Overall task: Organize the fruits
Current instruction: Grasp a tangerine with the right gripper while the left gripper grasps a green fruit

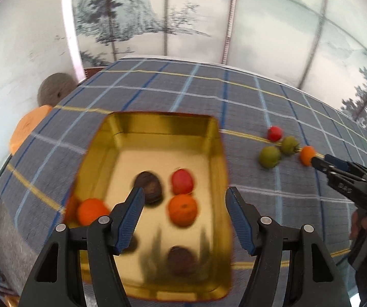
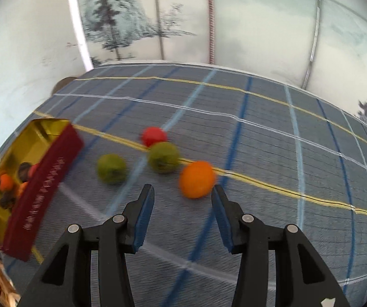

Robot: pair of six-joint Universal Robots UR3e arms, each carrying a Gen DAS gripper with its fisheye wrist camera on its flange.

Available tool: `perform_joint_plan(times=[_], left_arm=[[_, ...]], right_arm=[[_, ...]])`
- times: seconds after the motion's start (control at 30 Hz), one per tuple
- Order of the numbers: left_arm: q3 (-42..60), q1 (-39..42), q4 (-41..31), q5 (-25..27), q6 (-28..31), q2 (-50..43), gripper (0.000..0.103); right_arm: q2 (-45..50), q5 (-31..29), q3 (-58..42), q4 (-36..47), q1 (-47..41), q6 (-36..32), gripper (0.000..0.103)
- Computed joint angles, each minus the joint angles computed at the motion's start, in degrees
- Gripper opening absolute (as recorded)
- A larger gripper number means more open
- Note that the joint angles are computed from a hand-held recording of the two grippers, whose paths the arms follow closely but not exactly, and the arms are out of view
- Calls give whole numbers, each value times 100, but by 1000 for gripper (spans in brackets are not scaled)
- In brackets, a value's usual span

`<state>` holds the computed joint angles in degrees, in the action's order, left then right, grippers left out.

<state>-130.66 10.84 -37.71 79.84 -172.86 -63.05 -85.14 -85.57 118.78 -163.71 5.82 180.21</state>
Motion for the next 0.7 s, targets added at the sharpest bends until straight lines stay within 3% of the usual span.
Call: perform_joint_plan(times=[0.2, 0.43, 0.53, 0.7], left_arm=[[794, -1069, 586, 454, -484, -1315, 67], [1604, -1649, 692, 606, -686, -2379, 67], [1901, -1823, 768, 620, -729, -2771, 67], [2395, -2037, 732, 571, -851, -3363, 67]], right_arm=[[490, 61, -208, -109, -161, -86, 44], [1118, 10, -605, -245, -81, -74, 44], [1190, -36, -651, -319, -48, -127, 33], [970, 40, -358, -427, -161, -136, 32]])
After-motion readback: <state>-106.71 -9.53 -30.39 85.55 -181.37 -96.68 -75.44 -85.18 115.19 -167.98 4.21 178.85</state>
